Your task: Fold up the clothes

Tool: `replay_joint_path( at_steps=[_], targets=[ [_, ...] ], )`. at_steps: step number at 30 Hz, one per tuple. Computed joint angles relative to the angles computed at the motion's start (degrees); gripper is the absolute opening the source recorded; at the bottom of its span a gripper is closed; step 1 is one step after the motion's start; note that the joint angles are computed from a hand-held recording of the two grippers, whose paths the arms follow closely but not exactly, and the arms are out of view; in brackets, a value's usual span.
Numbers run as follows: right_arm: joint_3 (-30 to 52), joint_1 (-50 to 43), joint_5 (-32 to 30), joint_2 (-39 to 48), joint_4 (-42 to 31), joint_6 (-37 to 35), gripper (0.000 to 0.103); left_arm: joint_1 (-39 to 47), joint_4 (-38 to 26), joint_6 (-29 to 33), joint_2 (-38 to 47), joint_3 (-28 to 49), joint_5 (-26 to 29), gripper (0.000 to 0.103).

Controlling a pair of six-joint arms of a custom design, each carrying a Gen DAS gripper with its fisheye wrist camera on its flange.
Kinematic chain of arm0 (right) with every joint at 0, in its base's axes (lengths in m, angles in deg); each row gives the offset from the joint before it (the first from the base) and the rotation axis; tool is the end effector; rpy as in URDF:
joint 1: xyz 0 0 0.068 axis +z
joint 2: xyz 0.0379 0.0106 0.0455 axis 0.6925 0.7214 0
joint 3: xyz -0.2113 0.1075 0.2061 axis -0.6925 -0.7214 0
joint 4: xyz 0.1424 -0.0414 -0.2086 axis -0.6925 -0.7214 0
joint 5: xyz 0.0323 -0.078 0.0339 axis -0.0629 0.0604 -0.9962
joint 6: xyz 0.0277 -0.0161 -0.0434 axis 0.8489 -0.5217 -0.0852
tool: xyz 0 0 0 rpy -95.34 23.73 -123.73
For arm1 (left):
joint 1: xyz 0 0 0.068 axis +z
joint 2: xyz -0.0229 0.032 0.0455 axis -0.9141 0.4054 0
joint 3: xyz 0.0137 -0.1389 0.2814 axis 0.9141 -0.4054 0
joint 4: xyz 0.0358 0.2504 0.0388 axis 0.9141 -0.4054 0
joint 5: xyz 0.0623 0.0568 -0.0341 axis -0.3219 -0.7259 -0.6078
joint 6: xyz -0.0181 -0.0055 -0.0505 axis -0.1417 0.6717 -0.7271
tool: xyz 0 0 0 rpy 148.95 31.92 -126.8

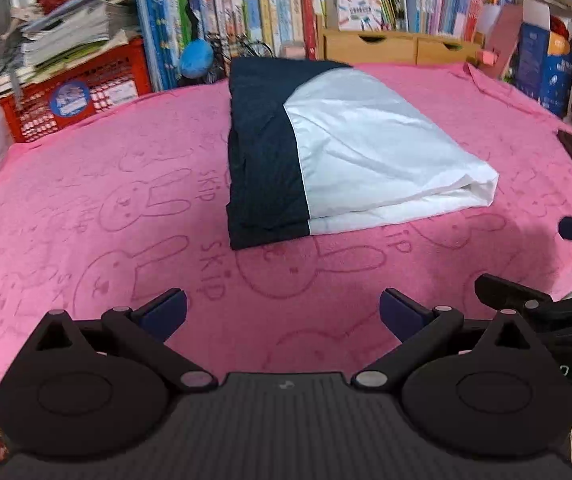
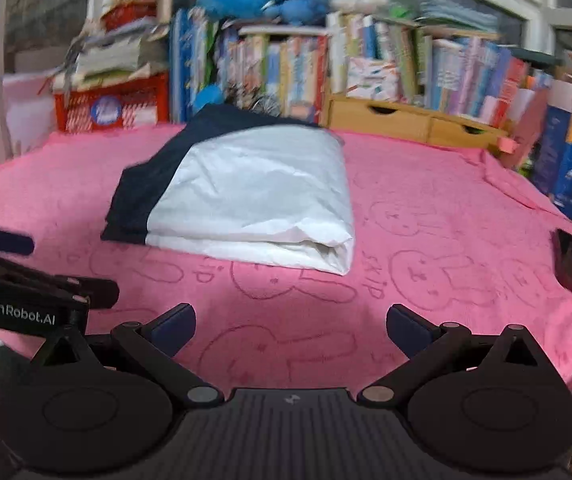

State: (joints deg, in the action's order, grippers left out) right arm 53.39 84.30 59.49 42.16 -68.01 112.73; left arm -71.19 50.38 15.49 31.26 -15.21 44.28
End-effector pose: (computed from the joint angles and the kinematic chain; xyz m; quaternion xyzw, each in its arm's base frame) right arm 0.1738 0.1139 0.1530 0.1366 0.8833 -0.1323 0.4285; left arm 0.3265 -0.0418 0.1868 0.3183 0.8661 -0.0968 0.3731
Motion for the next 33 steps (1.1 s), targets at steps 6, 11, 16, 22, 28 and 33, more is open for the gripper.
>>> replay_joint_path(
  at_steps=[6, 11, 16, 22, 28, 33],
  targets=[
    [2.1, -9.3, -8.9, 0.2, 3.5, -17.7, 0.103, -1.7, -4.6, 2.5, 4.2, 7.5, -2.3, 0.103],
    [4.1, -14.5, -12.9, 2.4, 5.7, -26.9, 0.103, -3.0, -7.7, 2.5, 7.9, 13.0, -3.3, 0.103],
    [5.0, -18.2, -16.5, 4.6, 7.6, -30.2, 0.103, -4.0, -9.3, 2.5, 10.2, 15.6, -4.3, 0.103],
    [4.9, -20.4, -18.6, 6.9, 9.7, -30.7, 0.103, -4.7, -11.3, 2.3, 12.7, 18.2, -4.3, 0.103],
    [4.3, -22.1, -20.7, 6.7, 11.1, -30.4, 0.103, -3.8, -13.1, 1.8, 14.3, 19.9, -1.3, 0.103],
    [3.4, -24.5, -24.0, 6.6, 13.0, -29.1, 0.103, -3.1, -10.5, 0.7, 14.5, 18.5, 1.0, 0.103]
  ],
)
